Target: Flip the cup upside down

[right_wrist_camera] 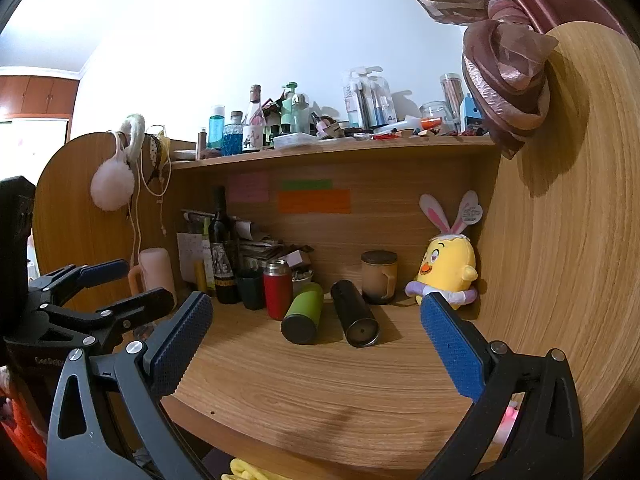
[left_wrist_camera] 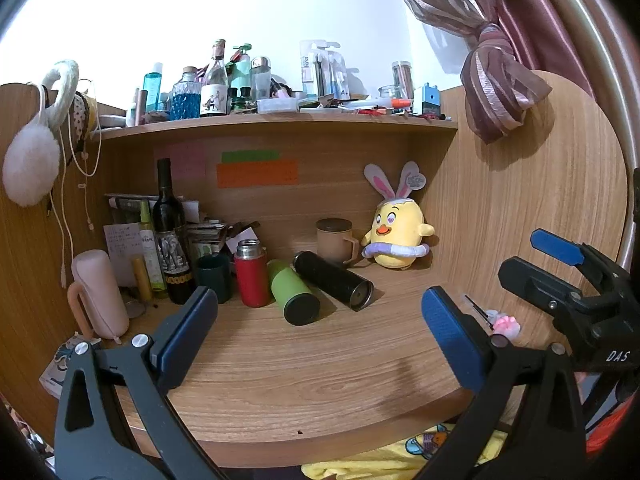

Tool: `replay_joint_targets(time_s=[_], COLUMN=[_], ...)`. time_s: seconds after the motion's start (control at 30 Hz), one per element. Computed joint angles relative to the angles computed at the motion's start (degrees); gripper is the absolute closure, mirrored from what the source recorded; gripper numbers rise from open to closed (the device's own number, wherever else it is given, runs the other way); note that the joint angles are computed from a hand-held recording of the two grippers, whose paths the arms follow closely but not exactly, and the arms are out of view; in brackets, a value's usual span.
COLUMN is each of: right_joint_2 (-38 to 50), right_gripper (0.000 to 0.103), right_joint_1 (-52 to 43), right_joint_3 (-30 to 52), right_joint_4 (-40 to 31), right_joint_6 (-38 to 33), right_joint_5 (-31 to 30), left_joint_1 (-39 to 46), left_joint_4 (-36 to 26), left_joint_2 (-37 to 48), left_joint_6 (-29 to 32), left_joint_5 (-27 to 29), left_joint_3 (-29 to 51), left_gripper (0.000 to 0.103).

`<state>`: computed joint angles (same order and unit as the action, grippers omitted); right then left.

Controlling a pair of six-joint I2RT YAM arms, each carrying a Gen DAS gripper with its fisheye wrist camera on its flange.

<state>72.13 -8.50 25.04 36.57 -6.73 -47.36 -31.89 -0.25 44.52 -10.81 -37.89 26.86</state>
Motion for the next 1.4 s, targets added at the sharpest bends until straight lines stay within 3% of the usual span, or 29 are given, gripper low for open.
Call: replay_joint_targets(time_s=[0.2, 1.4], right_joint_2=[-0.1, 0.4], right_gripper=[0.000, 0.000], right_joint_1=[0.4, 0.1], right_joint_3=[0.2, 0.4], right_joint_4=[-0.3, -0.1], right_joint_6=[-0.1, -0.3], right_joint_5=[0.5, 0.2], left_joint_1=[1.8, 2.1], left_joint_4=[-0.1, 0.4], left_joint_2=[-0.7, -1.0], left_joint_6=[0.8, 1.2], left_joint_5=[2.2, 2.6], left_joint_3=[-0.2, -0.8], left_gripper=[0.000, 0.000])
